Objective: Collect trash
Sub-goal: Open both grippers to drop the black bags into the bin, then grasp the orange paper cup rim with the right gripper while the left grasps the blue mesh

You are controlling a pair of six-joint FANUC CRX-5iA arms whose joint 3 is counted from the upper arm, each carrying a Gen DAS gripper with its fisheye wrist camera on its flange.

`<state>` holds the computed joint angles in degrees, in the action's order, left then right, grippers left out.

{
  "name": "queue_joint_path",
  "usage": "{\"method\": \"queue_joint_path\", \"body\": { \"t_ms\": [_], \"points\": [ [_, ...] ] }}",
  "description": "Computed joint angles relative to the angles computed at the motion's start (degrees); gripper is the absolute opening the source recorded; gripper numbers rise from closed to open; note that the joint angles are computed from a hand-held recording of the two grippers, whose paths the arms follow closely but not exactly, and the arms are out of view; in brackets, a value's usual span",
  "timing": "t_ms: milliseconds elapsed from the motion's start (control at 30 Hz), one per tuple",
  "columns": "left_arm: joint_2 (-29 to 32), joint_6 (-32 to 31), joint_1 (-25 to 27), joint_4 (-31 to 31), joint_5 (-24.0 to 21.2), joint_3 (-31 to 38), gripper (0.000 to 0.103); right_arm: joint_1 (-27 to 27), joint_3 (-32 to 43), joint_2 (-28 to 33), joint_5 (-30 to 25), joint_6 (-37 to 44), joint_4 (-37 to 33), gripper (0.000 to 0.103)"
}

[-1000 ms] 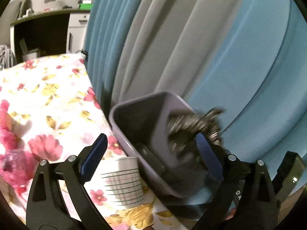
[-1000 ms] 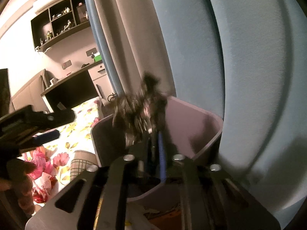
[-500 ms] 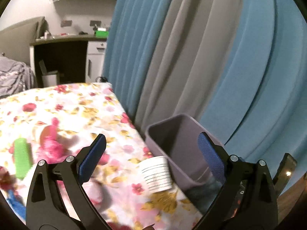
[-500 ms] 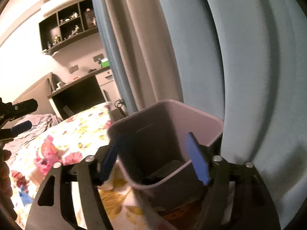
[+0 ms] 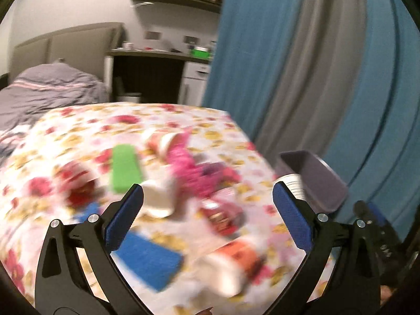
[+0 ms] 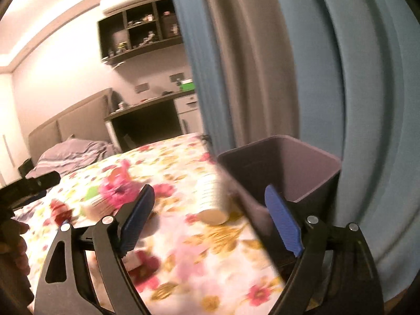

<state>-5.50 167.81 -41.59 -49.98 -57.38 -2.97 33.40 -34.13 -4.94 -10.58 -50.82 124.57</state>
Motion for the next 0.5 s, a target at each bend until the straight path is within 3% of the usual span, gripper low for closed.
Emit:
{"method": "queue_joint_path", "body": {
  "t_ms": [167, 267, 367, 500],
  "points": [
    [-3.67, 7.88, -3.75, -3.44, -9.63, -4.65, 0.097, 4.03, -0.16, 1.04, 1.87, 2.14, 0.31, 0.083],
    [-5.12, 12.69, -6.44, -5.47, -15.51, -6.8, 0.097, 8.09, -0.65, 2.25, 1.1, 8.54, -4.87, 0.083],
    [-6.38, 15.78, -7.52, -5.98, -18.47, -8.65, 0.097, 12.79, -0.87, 3.46, -1.0, 16.76, -12.78, 0.083],
    [-8.14, 18.96, -8.7, -6.39, -21.3, -11.03, 0.097, 16.74, -0.6, 4.86, -4.07, 21.51, -16.35, 0.083]
  ]
}}
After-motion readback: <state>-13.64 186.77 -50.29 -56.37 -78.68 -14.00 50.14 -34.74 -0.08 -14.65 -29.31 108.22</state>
